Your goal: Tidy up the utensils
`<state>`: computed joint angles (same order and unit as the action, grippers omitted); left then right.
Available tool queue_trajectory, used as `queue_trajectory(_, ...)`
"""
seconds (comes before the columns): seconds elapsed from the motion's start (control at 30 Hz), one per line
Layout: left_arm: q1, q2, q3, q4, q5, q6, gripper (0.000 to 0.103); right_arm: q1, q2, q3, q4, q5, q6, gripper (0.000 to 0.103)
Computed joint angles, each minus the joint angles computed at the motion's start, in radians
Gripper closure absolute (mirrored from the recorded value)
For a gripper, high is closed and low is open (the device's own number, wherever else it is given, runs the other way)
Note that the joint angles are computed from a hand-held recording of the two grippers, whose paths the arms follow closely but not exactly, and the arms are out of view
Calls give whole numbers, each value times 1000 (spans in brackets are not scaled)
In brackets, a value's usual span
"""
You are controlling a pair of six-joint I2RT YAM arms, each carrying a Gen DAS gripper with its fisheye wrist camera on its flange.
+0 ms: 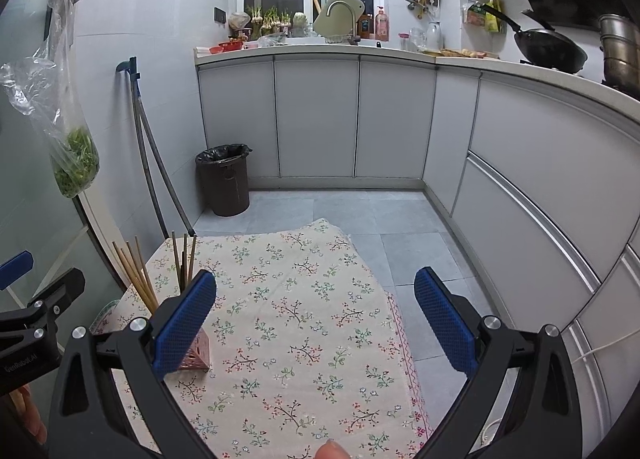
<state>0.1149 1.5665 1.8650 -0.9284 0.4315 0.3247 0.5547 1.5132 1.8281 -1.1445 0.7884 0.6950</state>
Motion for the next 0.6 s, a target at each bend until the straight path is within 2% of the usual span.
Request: queue_trajectory(0.6,0,-3,-5,-2,1,0,7,9,3,-3,5,4,11,6)
